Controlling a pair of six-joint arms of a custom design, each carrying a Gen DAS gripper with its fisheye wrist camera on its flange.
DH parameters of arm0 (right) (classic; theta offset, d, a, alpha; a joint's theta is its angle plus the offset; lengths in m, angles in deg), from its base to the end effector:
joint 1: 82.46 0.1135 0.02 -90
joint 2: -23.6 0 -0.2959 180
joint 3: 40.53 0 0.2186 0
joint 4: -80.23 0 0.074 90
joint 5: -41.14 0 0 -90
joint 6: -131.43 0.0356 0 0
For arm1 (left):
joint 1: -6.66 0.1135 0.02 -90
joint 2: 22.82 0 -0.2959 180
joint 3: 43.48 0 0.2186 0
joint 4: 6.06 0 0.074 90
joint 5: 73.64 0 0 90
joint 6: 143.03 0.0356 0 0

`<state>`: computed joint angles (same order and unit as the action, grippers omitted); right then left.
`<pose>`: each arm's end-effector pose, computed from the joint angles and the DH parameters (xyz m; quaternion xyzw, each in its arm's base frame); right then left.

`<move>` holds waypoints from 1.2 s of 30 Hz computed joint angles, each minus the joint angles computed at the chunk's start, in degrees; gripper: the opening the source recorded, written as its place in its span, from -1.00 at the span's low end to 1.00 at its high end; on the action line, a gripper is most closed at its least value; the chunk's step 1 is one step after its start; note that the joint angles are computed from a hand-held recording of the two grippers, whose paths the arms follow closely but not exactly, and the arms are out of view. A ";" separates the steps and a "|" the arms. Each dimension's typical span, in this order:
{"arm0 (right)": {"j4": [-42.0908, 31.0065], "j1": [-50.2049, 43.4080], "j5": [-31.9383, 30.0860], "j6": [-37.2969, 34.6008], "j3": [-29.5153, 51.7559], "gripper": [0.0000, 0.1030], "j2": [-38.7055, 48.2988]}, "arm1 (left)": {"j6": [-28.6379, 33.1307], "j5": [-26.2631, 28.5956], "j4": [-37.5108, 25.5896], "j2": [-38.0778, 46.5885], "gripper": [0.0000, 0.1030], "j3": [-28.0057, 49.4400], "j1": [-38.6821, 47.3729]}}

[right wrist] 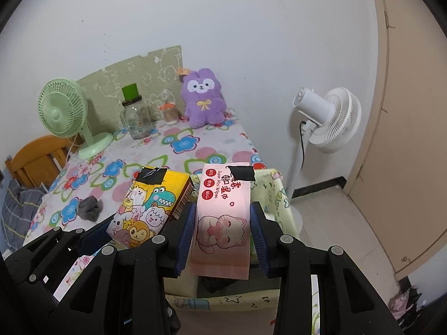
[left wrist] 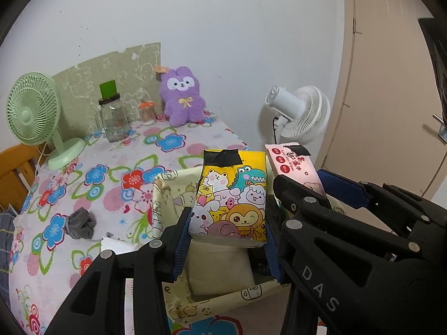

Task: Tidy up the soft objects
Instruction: 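Lower the pink pack into the box with the right tool while the left tool lowers the yellow pack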

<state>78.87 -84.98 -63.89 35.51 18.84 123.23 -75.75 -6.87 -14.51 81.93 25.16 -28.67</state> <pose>0.3174 -0.0047 0.1920 -0.0804 0.9024 0.0891 0.4139 0.2920 -0.1898 0.1959 0.0219 0.9066 -0.0212 0.4209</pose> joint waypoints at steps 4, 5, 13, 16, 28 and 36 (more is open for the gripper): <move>0.01 0.00 0.17 -0.16 0.50 -0.18 1.69 | -0.15 0.67 -0.79 1.30 -0.06 0.85 0.32; -0.03 0.03 0.23 -0.22 0.67 -0.18 2.09 | -0.19 0.87 -0.93 1.57 -0.06 0.99 0.40; -0.22 0.32 0.87 -0.57 1.80 -0.18 5.04 | -0.71 2.20 -2.26 3.99 0.24 2.48 1.15; -0.46 0.24 0.74 -0.51 2.22 -0.18 5.82 | -0.61 1.67 -2.81 4.45 0.42 3.01 1.11; -2.34 0.81 0.21 -0.33 3.37 -0.12 6.30 | -0.02 1.75 -3.16 3.81 0.52 2.54 1.71; -0.92 1.85 1.04 0.14 0.89 0.37 3.28 | 0.40 1.38 -1.72 0.73 0.53 -0.49 1.68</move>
<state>77.95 -83.13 -62.85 35.65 19.73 126.52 -75.34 -5.50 -16.23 82.67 24.67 -26.99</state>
